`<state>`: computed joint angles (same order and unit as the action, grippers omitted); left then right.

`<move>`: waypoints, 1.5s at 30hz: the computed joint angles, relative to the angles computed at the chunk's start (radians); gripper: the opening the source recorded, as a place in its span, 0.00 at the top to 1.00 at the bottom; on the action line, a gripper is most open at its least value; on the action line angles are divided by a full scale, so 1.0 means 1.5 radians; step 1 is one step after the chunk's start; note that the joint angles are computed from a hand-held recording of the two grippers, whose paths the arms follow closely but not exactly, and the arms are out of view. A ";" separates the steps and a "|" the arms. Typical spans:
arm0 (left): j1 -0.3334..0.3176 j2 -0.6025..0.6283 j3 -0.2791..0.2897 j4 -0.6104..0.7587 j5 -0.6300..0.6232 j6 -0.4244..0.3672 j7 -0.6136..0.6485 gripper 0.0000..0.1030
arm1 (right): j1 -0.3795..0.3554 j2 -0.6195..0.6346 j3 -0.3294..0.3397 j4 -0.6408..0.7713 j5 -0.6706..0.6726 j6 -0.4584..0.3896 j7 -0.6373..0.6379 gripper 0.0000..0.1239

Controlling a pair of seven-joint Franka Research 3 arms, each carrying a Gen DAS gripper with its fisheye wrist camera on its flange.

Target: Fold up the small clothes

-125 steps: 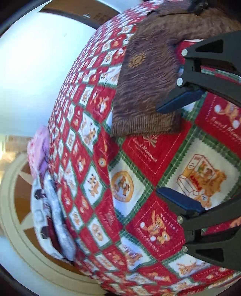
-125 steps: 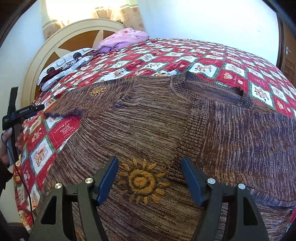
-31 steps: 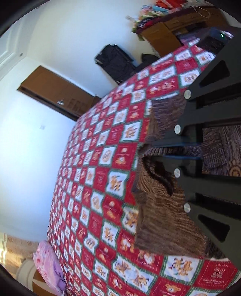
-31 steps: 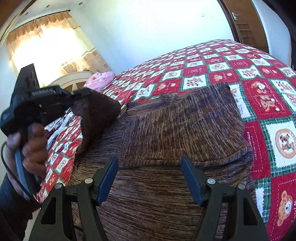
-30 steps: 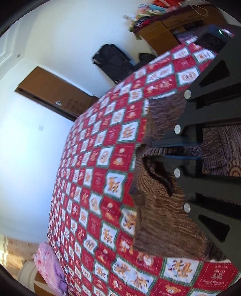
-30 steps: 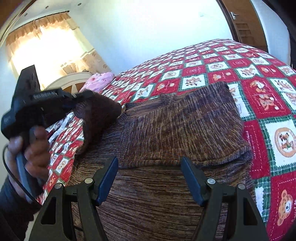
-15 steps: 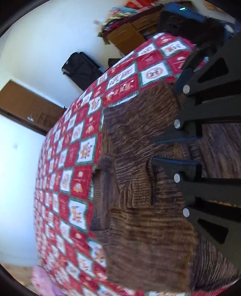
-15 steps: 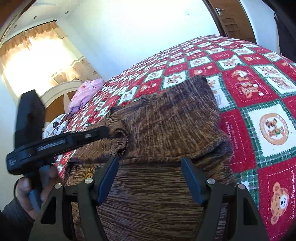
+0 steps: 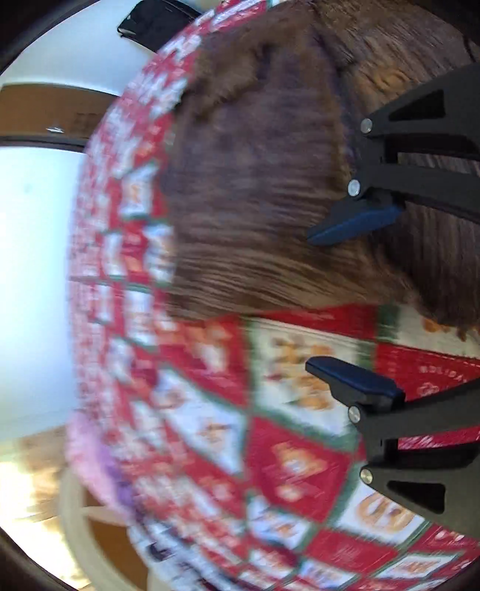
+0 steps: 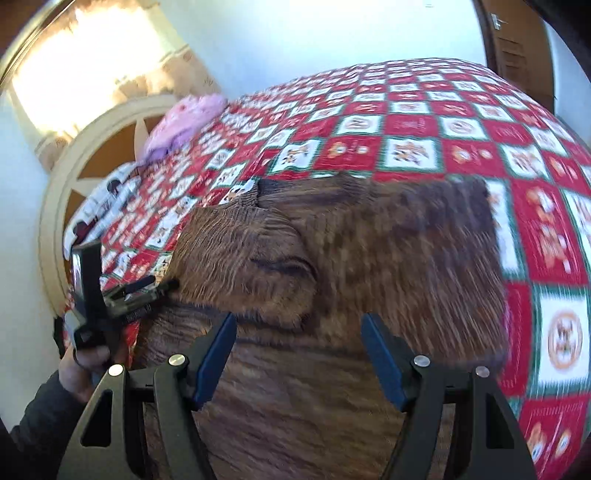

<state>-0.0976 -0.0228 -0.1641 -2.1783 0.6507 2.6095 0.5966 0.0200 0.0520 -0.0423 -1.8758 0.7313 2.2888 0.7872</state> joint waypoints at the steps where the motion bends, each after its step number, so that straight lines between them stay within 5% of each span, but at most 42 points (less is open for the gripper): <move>1: 0.012 -0.011 -0.010 -0.016 0.033 0.016 -0.032 0.33 | 0.005 0.003 0.004 0.003 -0.012 0.011 0.008 0.42; 5: -0.001 -0.026 -0.013 -0.025 0.144 -0.030 -0.099 0.24 | 0.035 0.037 0.024 0.033 -0.077 0.054 0.052 0.42; 12: 0.023 -0.041 -0.003 -0.065 0.136 0.042 -0.136 0.20 | 0.091 0.114 0.031 0.049 -0.238 0.170 0.135 0.42; 14: 0.026 -0.041 -0.005 -0.066 0.150 0.049 -0.149 0.20 | 0.100 0.144 0.010 0.071 -0.298 0.234 0.213 0.42; 19: 0.030 -0.048 -0.004 -0.078 0.146 0.064 -0.154 0.20 | 0.086 0.197 -0.055 0.153 -0.386 0.249 0.437 0.42; 22: 0.033 -0.051 -0.006 -0.082 0.152 0.069 -0.160 0.20 | 0.022 0.173 0.001 0.142 -0.315 0.209 0.361 0.42; 25: 0.037 -0.055 -0.003 -0.091 0.144 0.088 -0.161 0.20 | -0.046 0.118 0.072 0.090 -0.115 0.126 0.159 0.42; 28: 0.040 -0.057 -0.003 -0.097 0.132 0.097 -0.157 0.20 | -0.035 0.078 0.072 0.036 -0.043 0.089 0.080 0.42; 31: 0.043 -0.060 -0.008 -0.097 0.147 0.092 -0.166 0.20 | 0.004 0.064 0.055 -0.001 -0.078 0.090 0.081 0.43; 34: 0.045 -0.070 -0.009 -0.108 0.153 0.099 -0.178 0.20 | 0.036 0.036 0.042 -0.054 -0.132 0.163 0.087 0.43; 37: 0.051 -0.095 -0.011 -0.135 0.156 0.121 -0.202 0.20 | 0.037 0.015 0.037 -0.071 -0.082 0.168 0.053 0.43; 40: 0.036 -0.120 -0.008 -0.169 0.088 0.128 -0.152 0.20 | 0.049 0.021 0.028 -0.071 -0.150 0.170 0.085 0.43; 45: 0.018 -0.211 -0.034 -0.248 0.061 0.117 -0.123 0.20 | 0.044 -0.043 0.023 -0.132 -0.042 0.149 -0.019 0.43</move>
<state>-0.0708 -0.3388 -0.2153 -2.5508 0.7417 2.7854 0.4116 0.0859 -0.0119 -0.0084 -2.0738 0.6681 2.5120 0.7582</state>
